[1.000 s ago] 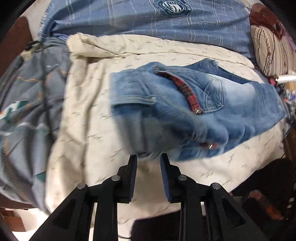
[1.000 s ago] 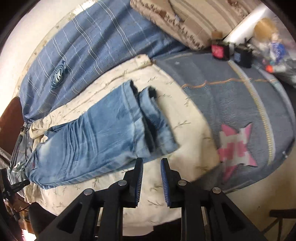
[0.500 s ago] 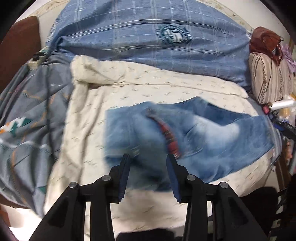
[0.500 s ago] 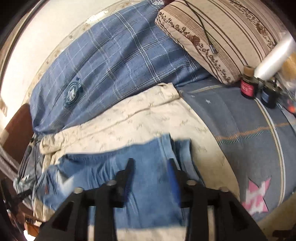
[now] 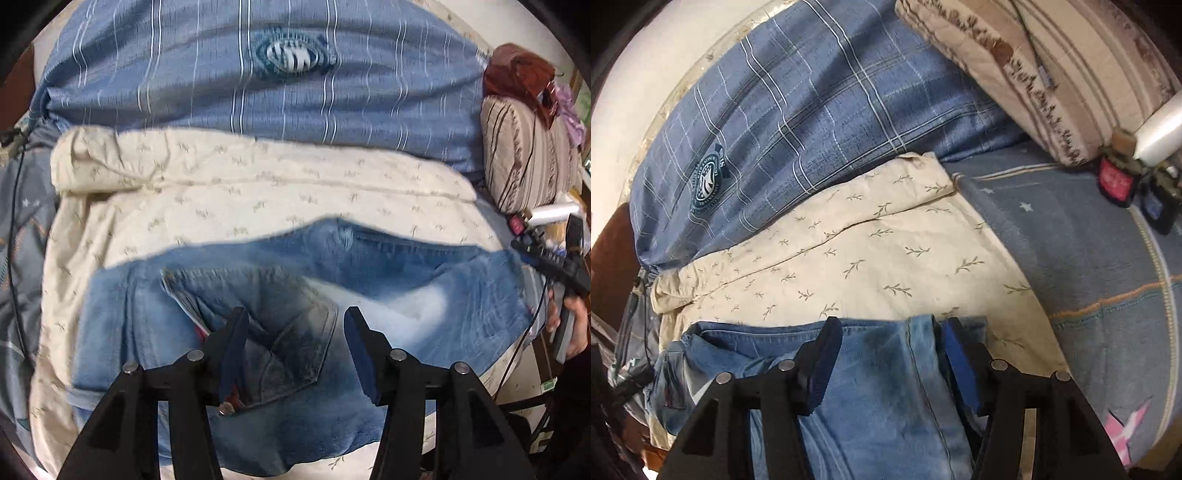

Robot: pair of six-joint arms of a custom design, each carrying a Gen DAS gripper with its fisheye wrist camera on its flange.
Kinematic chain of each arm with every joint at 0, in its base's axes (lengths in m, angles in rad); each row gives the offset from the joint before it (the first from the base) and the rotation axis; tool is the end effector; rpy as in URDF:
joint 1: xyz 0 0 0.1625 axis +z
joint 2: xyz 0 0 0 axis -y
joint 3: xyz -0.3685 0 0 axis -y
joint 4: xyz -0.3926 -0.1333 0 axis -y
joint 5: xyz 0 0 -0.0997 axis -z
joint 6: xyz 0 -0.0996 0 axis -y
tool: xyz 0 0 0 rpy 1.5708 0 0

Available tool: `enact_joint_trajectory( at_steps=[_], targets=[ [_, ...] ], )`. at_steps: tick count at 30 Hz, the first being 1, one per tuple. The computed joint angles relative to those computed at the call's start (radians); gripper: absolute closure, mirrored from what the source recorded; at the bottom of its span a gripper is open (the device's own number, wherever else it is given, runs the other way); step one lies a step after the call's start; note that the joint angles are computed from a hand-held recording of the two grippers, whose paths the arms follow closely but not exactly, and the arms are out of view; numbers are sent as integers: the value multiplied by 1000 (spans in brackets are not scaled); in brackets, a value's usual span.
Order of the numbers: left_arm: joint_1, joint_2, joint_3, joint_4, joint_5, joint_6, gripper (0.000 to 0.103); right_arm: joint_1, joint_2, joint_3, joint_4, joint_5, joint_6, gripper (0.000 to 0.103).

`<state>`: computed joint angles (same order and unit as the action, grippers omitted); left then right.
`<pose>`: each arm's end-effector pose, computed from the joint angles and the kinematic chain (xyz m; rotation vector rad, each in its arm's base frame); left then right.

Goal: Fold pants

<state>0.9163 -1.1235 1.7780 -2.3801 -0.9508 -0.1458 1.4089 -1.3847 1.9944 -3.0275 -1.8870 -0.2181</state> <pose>-0.2025 -0.5780 0.1910 0.5879 2.5163 -0.5069 0.0160 -0.5366 0.3118 -0.1091 -2.4972 1.0286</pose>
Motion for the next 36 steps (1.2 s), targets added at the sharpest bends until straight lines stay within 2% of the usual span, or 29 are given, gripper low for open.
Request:
enact_joint_trajectory(
  at_steps=[2,3,4,5,6,8,12,13,15,16,20,22,25,26,28,30,32,33,34,36],
  targets=[
    [9,7,5,20,-1,-25,48,-6,19,-20,39,10,-11,43],
    [13,7,8,31,0,-40,48,-3,31,-29,46,-9,-18,49],
    [19,7,12,43,0,-58,48,2,46,-35,44,-29,-28,55],
    [25,5,17,46,-2,-66,48,2,50,-32,36,-31,-38,76],
    [31,1,24,46,-7,-72,48,4,49,-24,16,-31,-48,88],
    [36,-7,37,38,-10,-68,48,24,56,-5,-61,-83,-75,95],
    [28,-8,51,28,10,-61,48,69,84,7,-186,-219,-152,96],
    [27,-7,54,23,11,-61,48,83,108,5,-241,-272,-190,96],
    [25,-10,60,17,4,-59,48,94,134,-2,-313,-320,-242,96],
    [20,-14,67,16,5,-58,48,92,144,-5,-335,-334,-241,96],
    [8,-12,89,2,23,-36,48,49,150,-9,-302,-346,-174,96],
    [10,-11,98,-6,31,-27,48,18,136,2,-240,-316,-104,90],
    [16,-23,116,-37,22,2,48,11,75,49,-269,-231,-37,90],
    [19,-29,121,-50,10,11,48,21,56,59,-285,-226,-22,90],
    [27,-36,128,-75,-13,21,48,49,41,68,-357,-241,-31,90],
    [33,-42,143,-115,-30,33,48,73,8,80,-396,-184,-46,88],
    [30,-57,181,-189,-39,58,48,99,-19,75,-322,-100,-51,77],
    [25,-64,201,-228,-34,68,48,117,-15,65,-280,-72,-63,55],
    [16,-72,232,-286,-22,89,48,146,8,49,-241,-50,-91,28],
    [-7,-85,288,-376,15,131,47,183,55,34,-220,6,-149,25]
  ],
)
